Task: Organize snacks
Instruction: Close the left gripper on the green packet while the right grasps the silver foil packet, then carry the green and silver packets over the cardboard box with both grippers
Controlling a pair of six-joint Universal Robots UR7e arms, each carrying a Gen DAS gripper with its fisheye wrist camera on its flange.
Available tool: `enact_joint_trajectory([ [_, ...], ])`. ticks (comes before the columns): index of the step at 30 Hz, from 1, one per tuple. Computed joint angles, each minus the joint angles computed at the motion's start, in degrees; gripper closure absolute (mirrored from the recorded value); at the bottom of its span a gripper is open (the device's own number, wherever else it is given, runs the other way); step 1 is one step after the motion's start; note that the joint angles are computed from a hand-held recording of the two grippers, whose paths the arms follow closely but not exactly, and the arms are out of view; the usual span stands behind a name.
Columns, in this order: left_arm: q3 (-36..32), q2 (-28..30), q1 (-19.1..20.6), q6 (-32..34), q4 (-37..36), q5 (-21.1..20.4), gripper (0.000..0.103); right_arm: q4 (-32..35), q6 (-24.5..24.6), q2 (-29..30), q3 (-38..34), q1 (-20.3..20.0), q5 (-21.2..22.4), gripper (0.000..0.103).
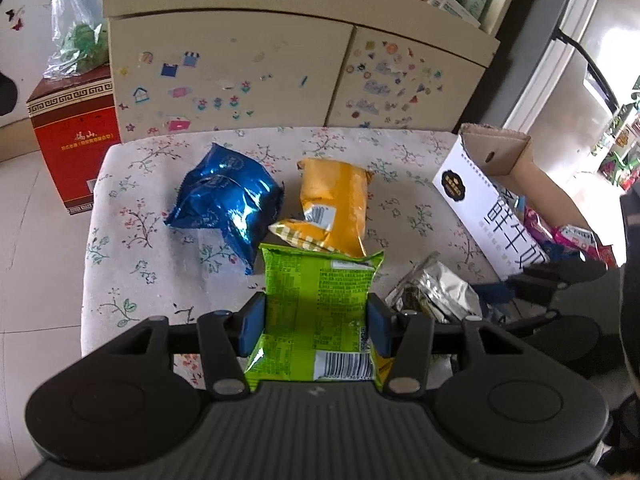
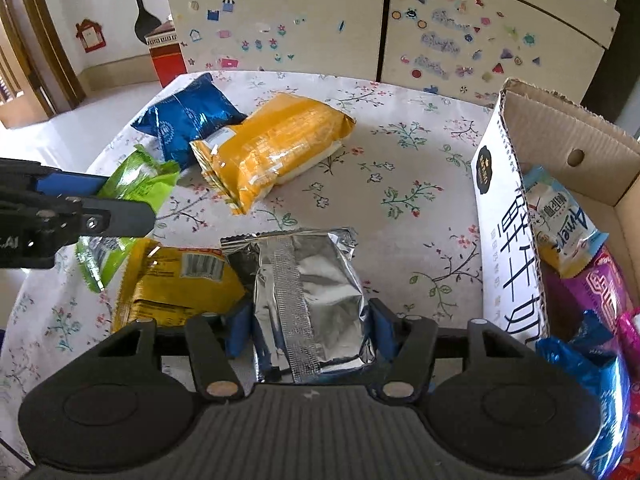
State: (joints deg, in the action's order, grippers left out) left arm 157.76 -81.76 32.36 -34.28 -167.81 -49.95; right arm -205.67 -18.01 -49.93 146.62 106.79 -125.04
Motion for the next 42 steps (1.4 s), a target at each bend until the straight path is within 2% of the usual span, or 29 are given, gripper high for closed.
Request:
enact_joint_trajectory([
  [13, -0.50, 2.51, -3.68, 0.09, -1.93, 5.58, 0.052, -4.77, 3.10, -5.14, 1.79, 2.72, 2.58, 0.037],
  [25, -2.28, 6.23, -5.05, 0.34, -6.35, 7.71, 0.052, -8.25, 4.15, -8.64, 3.23, 3.12, 3.57, 0.037],
  [34, -3.88, 10.68, -5.80, 1.47, -12.66, 7.93, 0.052, -11.04, 5.19, -13.53, 4.79, 3.06, 3.55, 0.037],
  [42, -5.69, 16.42, -6.82, 5.01, -21.33, 5.37, 0.052, -13.68, 7.83, -18.93, 6.63, 2.11, 2.22, 0.037],
])
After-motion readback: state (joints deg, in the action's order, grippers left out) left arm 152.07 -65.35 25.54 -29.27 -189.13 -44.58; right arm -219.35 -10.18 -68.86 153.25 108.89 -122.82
